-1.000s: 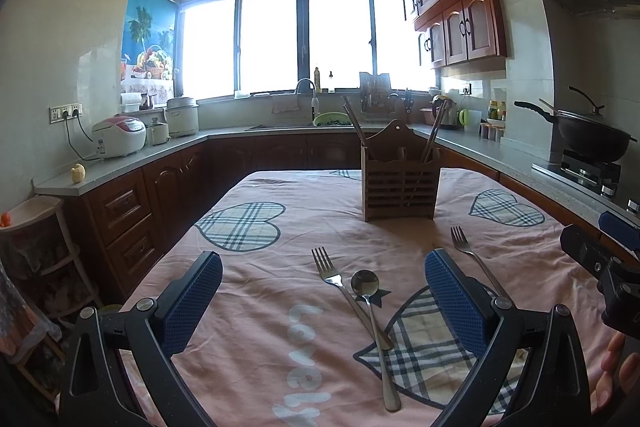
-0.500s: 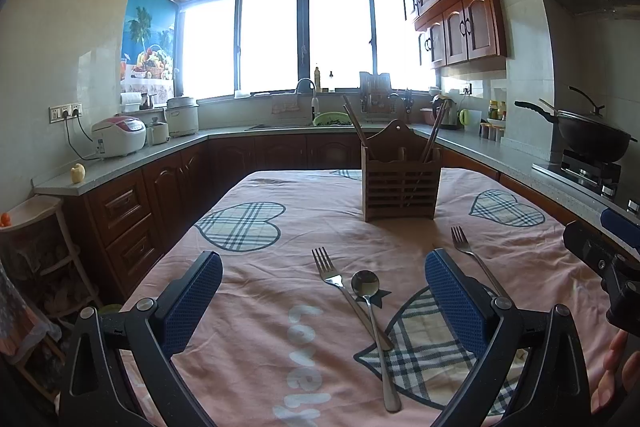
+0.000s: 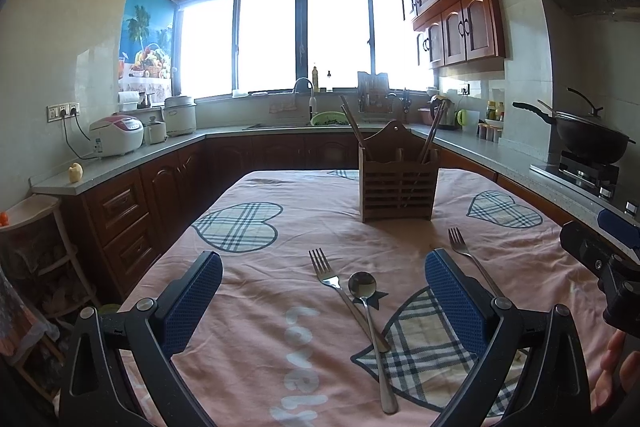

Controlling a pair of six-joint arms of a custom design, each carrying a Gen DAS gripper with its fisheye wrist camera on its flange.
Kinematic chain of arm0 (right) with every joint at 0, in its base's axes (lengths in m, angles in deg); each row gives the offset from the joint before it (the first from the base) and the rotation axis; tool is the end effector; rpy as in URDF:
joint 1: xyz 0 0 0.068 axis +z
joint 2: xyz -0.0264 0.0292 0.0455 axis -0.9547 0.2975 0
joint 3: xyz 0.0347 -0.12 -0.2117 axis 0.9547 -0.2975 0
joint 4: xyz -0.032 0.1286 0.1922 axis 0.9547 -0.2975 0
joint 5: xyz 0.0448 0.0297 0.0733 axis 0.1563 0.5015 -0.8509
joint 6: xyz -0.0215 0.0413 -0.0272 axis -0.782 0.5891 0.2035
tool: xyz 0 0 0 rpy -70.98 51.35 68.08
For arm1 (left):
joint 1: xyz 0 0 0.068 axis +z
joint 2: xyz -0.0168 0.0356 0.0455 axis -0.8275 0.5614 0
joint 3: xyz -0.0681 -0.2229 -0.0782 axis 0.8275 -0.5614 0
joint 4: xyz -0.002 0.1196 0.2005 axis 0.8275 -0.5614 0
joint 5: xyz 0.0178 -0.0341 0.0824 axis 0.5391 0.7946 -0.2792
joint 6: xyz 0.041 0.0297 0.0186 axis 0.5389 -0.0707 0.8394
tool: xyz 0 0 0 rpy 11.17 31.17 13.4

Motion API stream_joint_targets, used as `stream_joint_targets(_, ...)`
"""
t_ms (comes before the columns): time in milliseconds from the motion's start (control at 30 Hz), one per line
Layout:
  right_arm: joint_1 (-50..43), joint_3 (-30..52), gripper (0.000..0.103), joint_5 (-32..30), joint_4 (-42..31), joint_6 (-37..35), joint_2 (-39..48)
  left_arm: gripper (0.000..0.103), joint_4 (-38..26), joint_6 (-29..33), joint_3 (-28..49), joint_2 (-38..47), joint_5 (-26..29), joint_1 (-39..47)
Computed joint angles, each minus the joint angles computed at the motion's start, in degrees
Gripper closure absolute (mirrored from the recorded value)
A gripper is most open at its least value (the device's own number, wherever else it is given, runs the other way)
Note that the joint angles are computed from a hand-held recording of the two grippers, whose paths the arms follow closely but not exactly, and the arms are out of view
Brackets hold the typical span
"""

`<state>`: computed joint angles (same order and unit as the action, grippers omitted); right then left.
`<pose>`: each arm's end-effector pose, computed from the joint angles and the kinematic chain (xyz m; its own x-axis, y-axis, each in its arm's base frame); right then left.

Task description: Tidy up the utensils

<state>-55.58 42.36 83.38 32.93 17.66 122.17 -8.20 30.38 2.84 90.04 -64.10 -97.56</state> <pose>0.2036 0.0522 0.2086 -0.2510 0.1009 -0.9627 0.0192 0.9949 0.0992 0.1950 -0.1463 0.2103 -0.2977 0.0569 -0.9530 0.0914 0.9953 0.0308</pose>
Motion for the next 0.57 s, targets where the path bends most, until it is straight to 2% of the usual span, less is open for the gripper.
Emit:
stream_joint_targets(367,-0.7,0.9,0.0,-0.8,-0.3,0.1,1.1,0.001,-1.7,-1.0,2.0,0.2,0.0,-0.2)
stream_joint_targets(567,-2.8,2.5,0.0,-2.6,-0.4,0.0,2.8,0.001,-0.2,-0.3,3.3,1.1,-0.2,-1.1)
